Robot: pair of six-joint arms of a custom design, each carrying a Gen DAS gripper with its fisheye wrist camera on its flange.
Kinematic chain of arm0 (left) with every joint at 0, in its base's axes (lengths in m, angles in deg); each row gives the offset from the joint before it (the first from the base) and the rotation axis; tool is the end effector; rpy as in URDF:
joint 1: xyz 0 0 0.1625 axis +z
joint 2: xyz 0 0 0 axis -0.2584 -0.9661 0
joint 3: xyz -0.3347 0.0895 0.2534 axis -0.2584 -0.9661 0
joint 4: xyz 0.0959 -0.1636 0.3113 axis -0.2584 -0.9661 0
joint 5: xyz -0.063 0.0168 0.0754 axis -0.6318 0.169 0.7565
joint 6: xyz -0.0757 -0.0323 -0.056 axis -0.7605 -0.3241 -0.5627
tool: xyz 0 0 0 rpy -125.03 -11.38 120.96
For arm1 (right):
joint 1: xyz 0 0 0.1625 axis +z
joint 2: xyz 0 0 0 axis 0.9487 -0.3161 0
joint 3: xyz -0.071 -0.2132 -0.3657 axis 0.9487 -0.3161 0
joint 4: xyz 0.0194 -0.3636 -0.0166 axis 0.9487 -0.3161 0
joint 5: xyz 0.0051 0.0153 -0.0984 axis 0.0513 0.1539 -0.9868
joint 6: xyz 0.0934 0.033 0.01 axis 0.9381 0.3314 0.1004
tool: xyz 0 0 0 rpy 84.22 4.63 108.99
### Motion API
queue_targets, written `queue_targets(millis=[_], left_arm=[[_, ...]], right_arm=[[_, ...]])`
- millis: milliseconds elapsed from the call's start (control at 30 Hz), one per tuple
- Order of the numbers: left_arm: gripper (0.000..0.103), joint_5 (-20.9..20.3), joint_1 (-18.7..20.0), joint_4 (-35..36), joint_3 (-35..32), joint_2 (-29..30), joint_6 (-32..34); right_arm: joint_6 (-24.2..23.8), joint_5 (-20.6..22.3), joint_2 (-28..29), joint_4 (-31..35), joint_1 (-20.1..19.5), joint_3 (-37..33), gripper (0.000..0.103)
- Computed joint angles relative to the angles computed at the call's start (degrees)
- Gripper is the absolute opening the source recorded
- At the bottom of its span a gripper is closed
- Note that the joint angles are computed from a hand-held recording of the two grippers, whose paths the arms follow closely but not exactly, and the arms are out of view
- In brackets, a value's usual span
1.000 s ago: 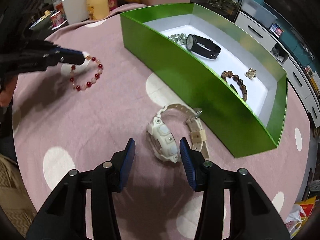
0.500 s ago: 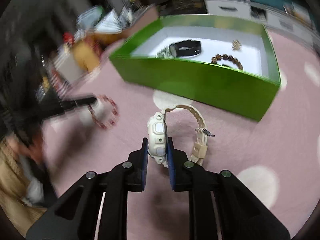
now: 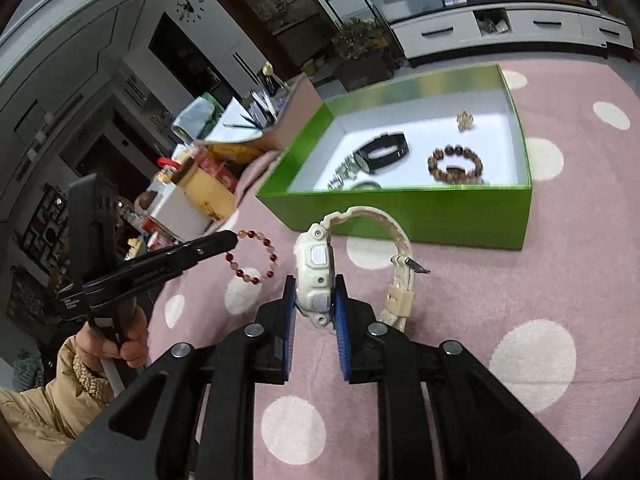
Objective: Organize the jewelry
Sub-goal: 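Carry the bead bracelet and white watch over the green box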
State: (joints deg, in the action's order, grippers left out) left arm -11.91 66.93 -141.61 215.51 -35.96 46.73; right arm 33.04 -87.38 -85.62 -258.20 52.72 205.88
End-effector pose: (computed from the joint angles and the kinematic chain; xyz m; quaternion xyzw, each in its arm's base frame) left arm -0.1071 -0.4052 0.1877 0.3785 0.9062 -0.1338 0.1328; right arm 0.2454 -0.2261 0.0734 0.0033 -0.9042 0.4128 0.1097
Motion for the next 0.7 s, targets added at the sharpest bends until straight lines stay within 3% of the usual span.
queue_targets(millis=[200, 367, 700], left_arm=[[0.007, -0.4, -1.6, 1.0, -2.1, -0.3, -0.7], [0.007, 0.9, -3.6, 0.7, -5.6, 1.7, -0.7], [0.007, 2.7, -3.6, 0.7, -14.8, 9.7, -0.3]], right_arm=[[-0.7, -1.7, -3.8, 1.3, 0.8, -0.3, 0.018], [-2.4, -5.3, -8.6, 7.1, 1.1, -2.0, 0.018], [-7.9, -8.1, -16.4, 18.3, -5.5, -4.8, 0.018]])
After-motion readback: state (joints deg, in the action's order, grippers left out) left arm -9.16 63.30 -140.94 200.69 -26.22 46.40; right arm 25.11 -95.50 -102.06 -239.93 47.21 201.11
